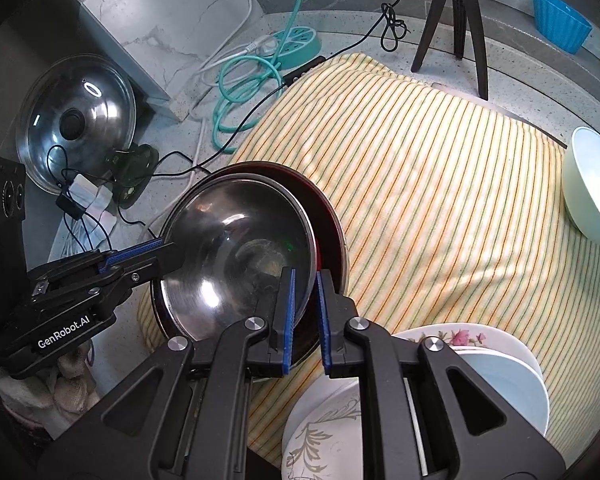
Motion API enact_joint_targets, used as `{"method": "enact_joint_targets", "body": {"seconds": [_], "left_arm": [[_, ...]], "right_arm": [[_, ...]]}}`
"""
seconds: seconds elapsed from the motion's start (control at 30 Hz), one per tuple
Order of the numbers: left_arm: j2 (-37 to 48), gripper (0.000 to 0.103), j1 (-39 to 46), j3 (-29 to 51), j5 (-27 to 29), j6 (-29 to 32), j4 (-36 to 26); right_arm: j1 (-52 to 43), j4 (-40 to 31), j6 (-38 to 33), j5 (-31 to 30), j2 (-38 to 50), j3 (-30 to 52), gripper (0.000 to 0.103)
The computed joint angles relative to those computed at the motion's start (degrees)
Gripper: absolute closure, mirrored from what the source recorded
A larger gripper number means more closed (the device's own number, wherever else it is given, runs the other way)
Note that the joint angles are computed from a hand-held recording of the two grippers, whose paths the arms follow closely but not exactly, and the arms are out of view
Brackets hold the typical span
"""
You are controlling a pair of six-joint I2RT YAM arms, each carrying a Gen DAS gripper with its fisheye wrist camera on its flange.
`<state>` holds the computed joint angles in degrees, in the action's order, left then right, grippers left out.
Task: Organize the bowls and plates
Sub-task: 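Carry the red-sided bowl with the left tool and lower it into the large steel bowl, then open the left tool and lift it away from the nested bowls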
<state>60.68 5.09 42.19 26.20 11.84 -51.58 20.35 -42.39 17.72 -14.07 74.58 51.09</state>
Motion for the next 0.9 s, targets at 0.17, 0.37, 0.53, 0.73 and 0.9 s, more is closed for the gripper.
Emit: {"method": "enact_joint_targets", "body": {"seconds": [0.17,0.37,0.53,0.73,0.9], "left_arm": [[0.4,0.085,-0.5,0.2,-0.7,-0.9,0.2],[-0.4,0.067,-0.4,1.6,0.4,-0.7,-0.6],[-3.6,0.047,-1.5,2.7,-1.0,-1.7,-0.8],[-5.0,0.032,-5.5,4.5,-4.5,-4.0,0.5],[-3.1,0.032,-10.8,6.0,-5.8,-7.5,2.6]], "right_arm": [[-0.5,1.2,-0.7,-1.4,0.2,-0.3,0.077],[-0.1,3.0,-1.4,-2.9,-3.0,-0.7,0.037],[-1.2,2.7,-0.8,-2.2,-6.8,-0.7,0.023],[-7.8,-0.3,-1.9,-2.5,-11.4,-0.6,0.016],[-17.6,-5.4,-6.8,-4.5,-15.4,0.2,0.012]]}}
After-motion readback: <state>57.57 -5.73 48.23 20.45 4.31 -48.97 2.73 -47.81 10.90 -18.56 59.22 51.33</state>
